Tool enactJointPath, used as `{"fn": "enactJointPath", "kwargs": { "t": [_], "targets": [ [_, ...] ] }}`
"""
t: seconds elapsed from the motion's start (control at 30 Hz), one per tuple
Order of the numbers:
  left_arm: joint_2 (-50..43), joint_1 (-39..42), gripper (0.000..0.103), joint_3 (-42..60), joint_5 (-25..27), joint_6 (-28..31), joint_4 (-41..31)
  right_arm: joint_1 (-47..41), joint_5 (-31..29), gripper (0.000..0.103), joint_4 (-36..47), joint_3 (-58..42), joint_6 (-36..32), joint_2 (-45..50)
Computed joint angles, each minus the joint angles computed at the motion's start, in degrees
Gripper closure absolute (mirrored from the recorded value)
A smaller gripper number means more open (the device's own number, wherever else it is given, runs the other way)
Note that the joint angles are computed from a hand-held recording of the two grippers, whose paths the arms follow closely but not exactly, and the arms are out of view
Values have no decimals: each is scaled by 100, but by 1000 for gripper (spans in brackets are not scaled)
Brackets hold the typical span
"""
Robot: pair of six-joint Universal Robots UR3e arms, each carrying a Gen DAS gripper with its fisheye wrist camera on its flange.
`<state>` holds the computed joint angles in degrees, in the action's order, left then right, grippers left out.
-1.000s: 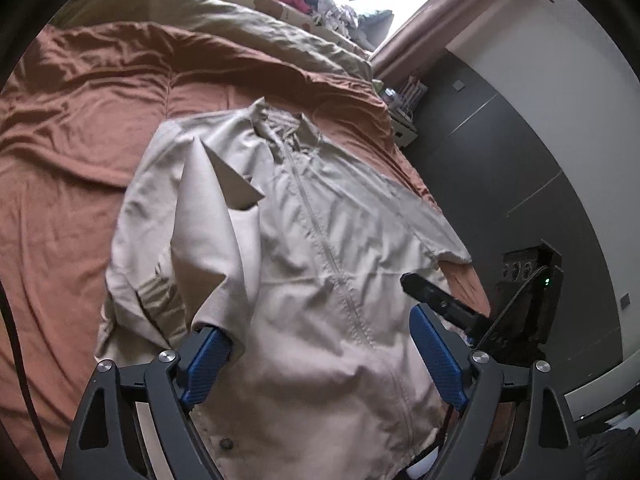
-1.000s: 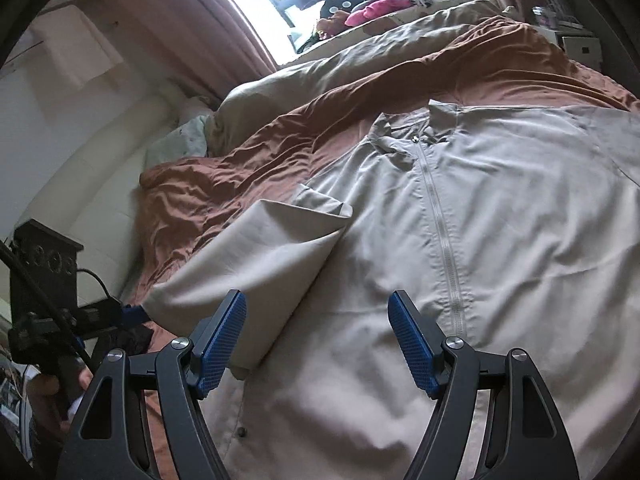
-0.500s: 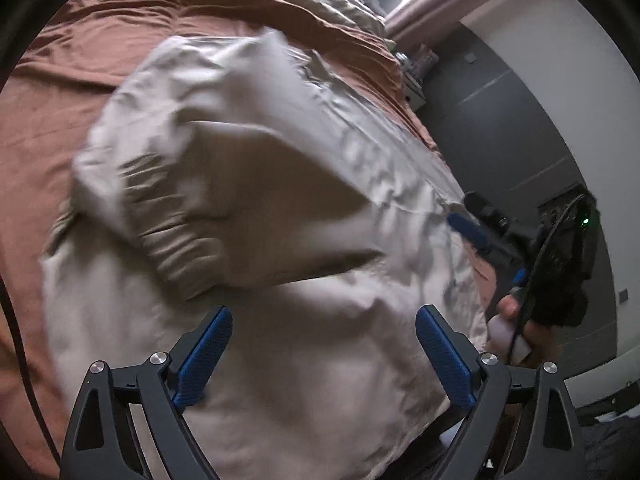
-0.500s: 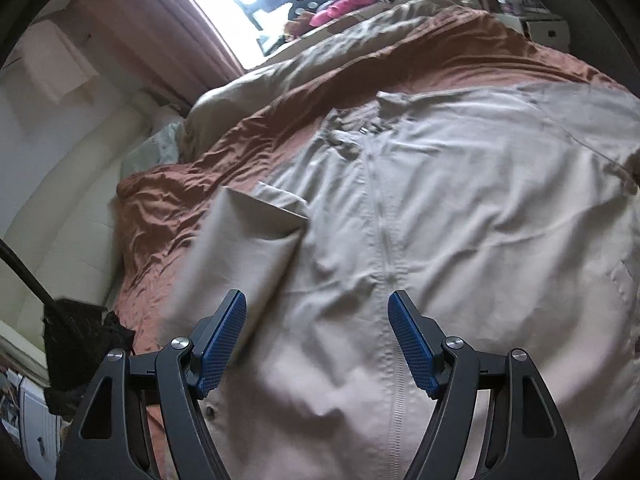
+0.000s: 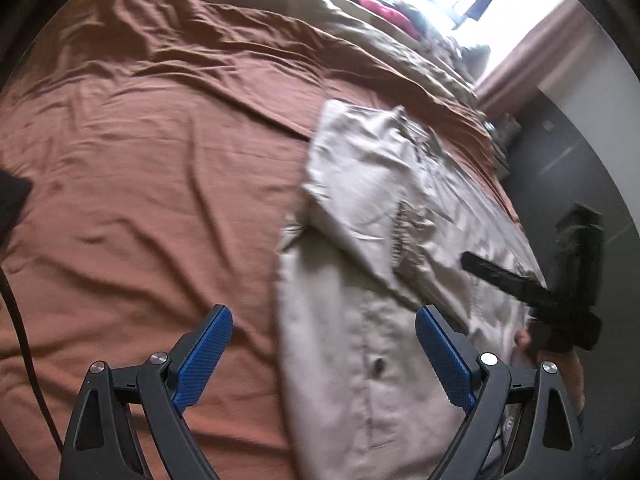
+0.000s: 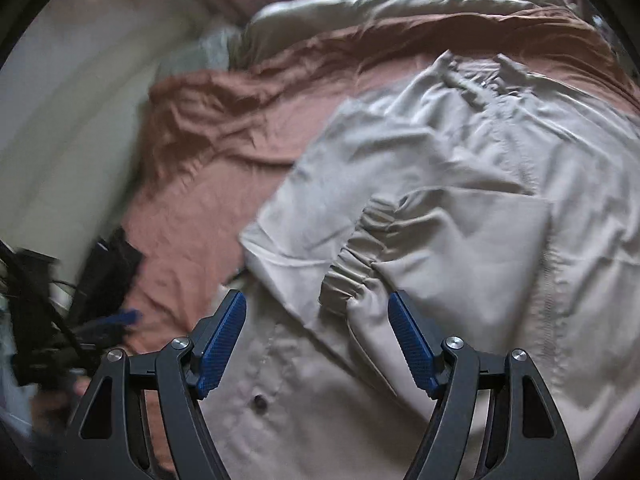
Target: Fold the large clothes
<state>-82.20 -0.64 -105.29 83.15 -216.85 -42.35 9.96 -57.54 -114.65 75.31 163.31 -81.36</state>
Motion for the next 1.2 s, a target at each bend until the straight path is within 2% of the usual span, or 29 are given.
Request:
{"fn": "enactJointPath", "kwargs": {
  "t": [0.07,0.13,0.23,0.3,0.33,0.37,0.4,0.47,0.5,0.63,0.8,0.9,1.03,1.2],
  "targets": [
    [372,154,10,-307,32,18,-106,582,-1070,31,-333,-492,477,508],
    [756,305,10,-622,27,32,-182,994,-1820,31,-191,-1108,741,1040],
    [1123,526,10,-984,-53,43,-203,1394,-2336,31,249,-1954,767,1835],
    [1294,688,10,-1147,-147,71,-225,1707,-2956,31,33,-2102,686,2177],
    [1344,748,10,-1192,-180,98,-227,1749,-3008,31,-196,-1941,674,2160],
    [1344,777,10,-1199,-189,106,-213,1715,-2963,39,-374,-1819,655,2121],
    [1290,787,10,-1170,-191,109,-185,1713,-2989,62,-402,-1848,664,2147],
    [1045,769,10,-984,-177,95,-123,1493,-2653,80,-337,-1802,560,2027],
    [925,767,10,-888,-180,100,-97,1380,-2470,84,-328,-1659,534,1893],
    [93,605,10,-169,-117,156,99,600,-1468,87,-629,-534,175,869],
    [-913,406,10,895,-78,320,44,-771,-169,87,-242,237,-343,-383],
    [-1403,305,10,1450,-51,405,-46,-1777,593,87,355,501,-787,-975],
    [-2002,196,10,2198,-25,502,-277,-3208,1396,87,1603,794,-1715,-1615],
    [-2625,94,10,2990,21,627,-617,-4654,1635,86,3503,861,-3026,-1739]
  ]
}}
